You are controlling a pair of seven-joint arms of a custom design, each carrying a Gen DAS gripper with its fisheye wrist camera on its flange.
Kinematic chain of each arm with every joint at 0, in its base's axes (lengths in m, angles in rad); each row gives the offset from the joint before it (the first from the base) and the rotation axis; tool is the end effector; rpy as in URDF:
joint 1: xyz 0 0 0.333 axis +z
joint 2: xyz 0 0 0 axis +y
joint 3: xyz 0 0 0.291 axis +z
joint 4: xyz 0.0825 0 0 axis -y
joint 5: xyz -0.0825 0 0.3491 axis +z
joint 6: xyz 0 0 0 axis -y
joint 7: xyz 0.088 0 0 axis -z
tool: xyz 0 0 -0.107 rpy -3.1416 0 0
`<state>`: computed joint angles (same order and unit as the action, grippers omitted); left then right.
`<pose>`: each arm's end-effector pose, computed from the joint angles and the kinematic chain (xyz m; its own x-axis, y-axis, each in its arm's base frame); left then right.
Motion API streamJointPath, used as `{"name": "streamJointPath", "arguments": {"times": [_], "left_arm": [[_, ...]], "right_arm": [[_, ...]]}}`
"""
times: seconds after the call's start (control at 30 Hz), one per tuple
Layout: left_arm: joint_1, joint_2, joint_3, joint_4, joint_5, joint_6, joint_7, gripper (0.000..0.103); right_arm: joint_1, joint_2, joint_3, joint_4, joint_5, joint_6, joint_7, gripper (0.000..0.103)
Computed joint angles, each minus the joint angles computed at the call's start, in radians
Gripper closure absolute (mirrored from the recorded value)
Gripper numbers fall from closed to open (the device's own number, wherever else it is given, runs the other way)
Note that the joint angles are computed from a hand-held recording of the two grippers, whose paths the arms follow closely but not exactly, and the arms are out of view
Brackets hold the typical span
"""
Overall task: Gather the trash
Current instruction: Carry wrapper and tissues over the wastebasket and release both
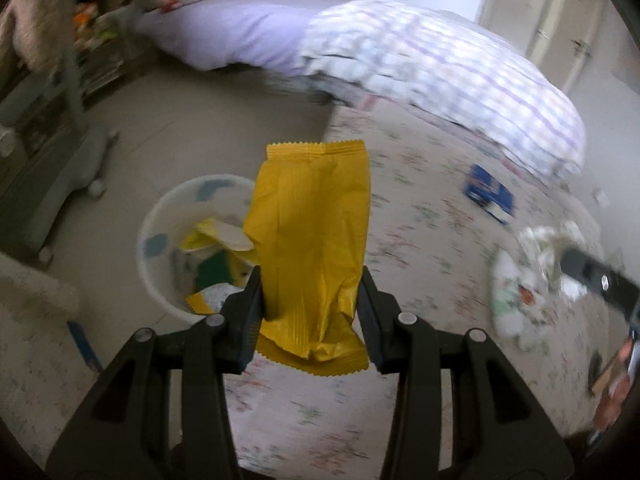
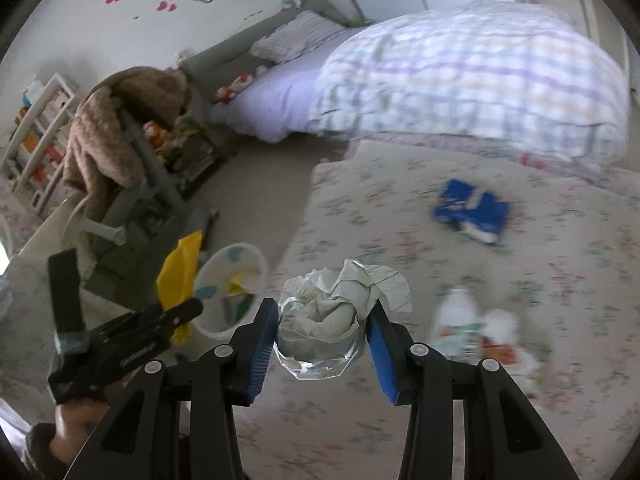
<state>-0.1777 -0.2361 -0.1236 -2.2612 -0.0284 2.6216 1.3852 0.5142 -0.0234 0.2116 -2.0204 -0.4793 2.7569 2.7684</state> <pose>0.4721 -0.1498 0.5161 -0.1302 -0.9864 0.1001 -0.8325 0.0539 -0.5515 0.4080 0.3889 0.5351 0.0572 -0.9165 -0.3959 -0.7619 0.2162 -0.6105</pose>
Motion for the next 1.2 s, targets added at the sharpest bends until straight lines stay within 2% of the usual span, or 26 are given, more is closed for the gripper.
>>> {"name": "streamJointPath", "arguments": {"times": [0.1, 0.2, 0.3, 0.4, 0.63, 0.67, 0.73, 0.77, 0.8, 1.0, 1.13, 1.2], "left_arm": [[0.026, 0.020, 0.019, 0.002, -0.016, 0.005, -0.031, 0.058], [0.050, 0.040, 0.027, -0.004, -0.025, 0.018, -0.059, 0.058], [0.067, 0.061, 0.036, 0.004, -0.048, -0.005, -0.074, 0.058], [0.074, 0.077, 0.054, 0.013, -0.131, -0.020, -0.055, 0.058], [0.102, 0.115, 0.043, 0.038, -0.173, -0.037, -0.021, 0.058], [0.106, 0.115, 0.040, 0.035, -0.166, -0.028, -0.025, 0.056], [0.116, 0.111, 0.040, 0.031, -0.152, -0.018, -0.040, 0.042], [0.121, 0.111, 0.036, 0.029, -0.137, -0.011, -0.060, 0.029], [0.127, 0.107, 0.032, 0.023, -0.113, -0.003, -0.084, 0.021], [0.151, 0.103, 0.035, 0.015, -0.014, -0.029, -0.141, 0.019], [0.172, 0.075, 0.045, -0.017, 0.038, -0.024, -0.186, 0.017], [0.182, 0.062, 0.045, -0.031, 0.068, -0.014, -0.208, 0.012]], "right_arm": [[0.025, 0.100, -0.003, 0.097, 0.027, 0.005, -0.041, 0.058], [0.056, 0.198, -0.016, 0.185, 0.108, 0.019, -0.126, 0.057], [0.089, 0.288, -0.032, 0.277, 0.161, 0.002, -0.183, 0.057], [0.123, 0.372, -0.058, 0.369, 0.198, -0.004, -0.217, 0.057], [0.187, 0.522, -0.124, 0.536, 0.298, -0.002, -0.293, 0.056], [0.193, 0.540, -0.132, 0.553, 0.318, 0.005, -0.302, 0.056], [0.205, 0.572, -0.145, 0.584, 0.354, 0.013, -0.319, 0.056], [0.215, 0.586, -0.156, 0.603, 0.363, 0.004, -0.325, 0.055], [0.223, 0.598, -0.165, 0.620, 0.370, -0.008, -0.332, 0.055], [0.235, 0.679, -0.173, 0.729, 0.420, -0.075, -0.385, 0.055], [0.244, 0.676, -0.193, 0.722, 0.431, -0.073, -0.367, 0.055], [0.244, 0.681, -0.192, 0.728, 0.439, -0.066, -0.362, 0.055]]}}
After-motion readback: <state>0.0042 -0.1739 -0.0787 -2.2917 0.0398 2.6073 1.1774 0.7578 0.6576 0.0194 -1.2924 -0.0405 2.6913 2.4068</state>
